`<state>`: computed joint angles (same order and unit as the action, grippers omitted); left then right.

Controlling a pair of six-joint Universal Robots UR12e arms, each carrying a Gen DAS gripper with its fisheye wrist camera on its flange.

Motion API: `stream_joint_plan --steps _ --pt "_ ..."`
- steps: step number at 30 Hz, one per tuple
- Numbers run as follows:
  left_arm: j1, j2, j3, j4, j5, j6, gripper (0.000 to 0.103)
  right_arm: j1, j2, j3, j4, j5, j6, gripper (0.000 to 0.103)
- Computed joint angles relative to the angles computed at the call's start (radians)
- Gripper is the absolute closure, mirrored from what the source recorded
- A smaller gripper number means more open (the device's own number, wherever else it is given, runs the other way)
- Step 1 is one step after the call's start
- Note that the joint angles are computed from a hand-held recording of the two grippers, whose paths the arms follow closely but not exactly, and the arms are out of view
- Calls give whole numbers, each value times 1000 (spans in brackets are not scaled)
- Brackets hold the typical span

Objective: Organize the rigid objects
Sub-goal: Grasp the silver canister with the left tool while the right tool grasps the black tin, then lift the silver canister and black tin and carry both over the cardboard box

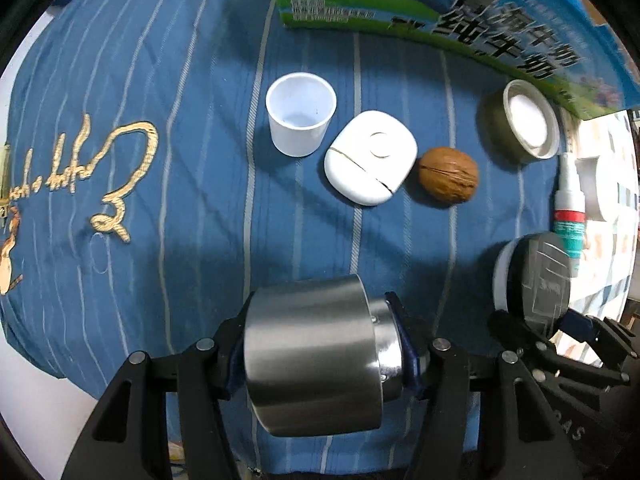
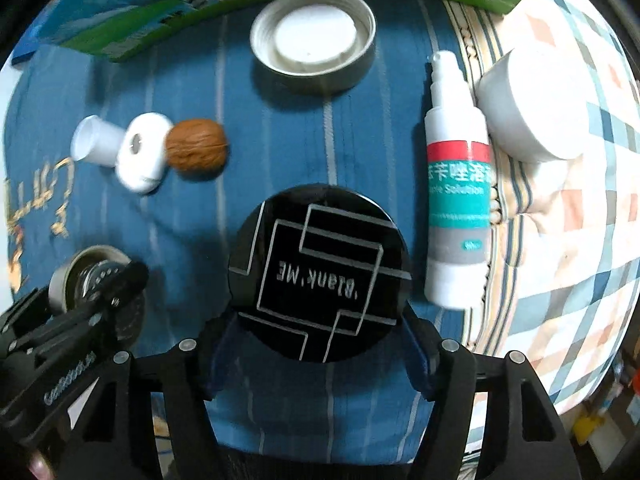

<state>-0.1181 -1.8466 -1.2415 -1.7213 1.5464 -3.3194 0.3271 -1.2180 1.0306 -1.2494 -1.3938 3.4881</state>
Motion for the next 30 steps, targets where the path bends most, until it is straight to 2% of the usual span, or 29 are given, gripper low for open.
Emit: stream_joint_plan --steps 2,3,4,5,6,7,9,10,12,13,14,16,17,19,21,22,24,26,28,30 --pt "-3 -1 26 -9 -11 -6 47 -8 -18 0 -7 14 -25 36" --pt "-9 3 33 -3 -15 -7 47 -13 -32 11 -11 35 -37 57" --pt "-12 1 46 3 -16 -1 47 -19 -33 1 7 65 -49 102" --pt "-16 -2 60 7 -12 3 47 -19 -25 -26 41 54 -61 102" --pt "-19 -5 68 10 -10 6 47 -10 -23 -39 37 0 -90 102" --pt "-21 -12 81 11 -9 10 46 -9 -16 -49 63 -17 -123 102" --pt "-22 -26 101 1 -18 8 46 -40 -31 -16 85 58 -109 102" --pt "-21 -34 112 -8 -21 6 46 -48 -36 -9 97 75 -111 98" --pt "-19 -34 106 -7 -24 1 46 -68 -57 13 92 80 -82 79" --pt "-13 -26 87 1 -26 3 46 -82 -72 30 61 103 -61 66" --pt "-10 -23 79 1 -29 5 46 -94 -89 53 27 115 -45 57" --pt "-5 -30 85 -10 -32 5 46 -108 -94 55 -33 98 3 55" --pt "-3 -31 83 -10 -31 8 46 -109 -99 52 -81 56 15 48" --pt "-8 -37 82 -4 -27 4 46 -112 -103 51 -131 -17 23 43" --pt "-6 -25 77 -9 -29 7 46 -114 -87 25 -158 -42 -7 42" --pt "-6 -30 84 -11 -27 7 46 -108 -70 5 -153 -62 -21 41" --pt "-6 -39 95 -17 -25 9 46 -99 -18 -57 -109 -94 -104 41" --pt "-12 -48 118 -33 -26 7 46 -87 47 -134 -15 -136 -176 30" --pt "-12 -57 132 -42 -25 7 46 -82 82 -168 25 -162 -233 29" --pt "-15 -62 145 -50 -23 5 46 -73 105 -198 48 -206 -280 21"
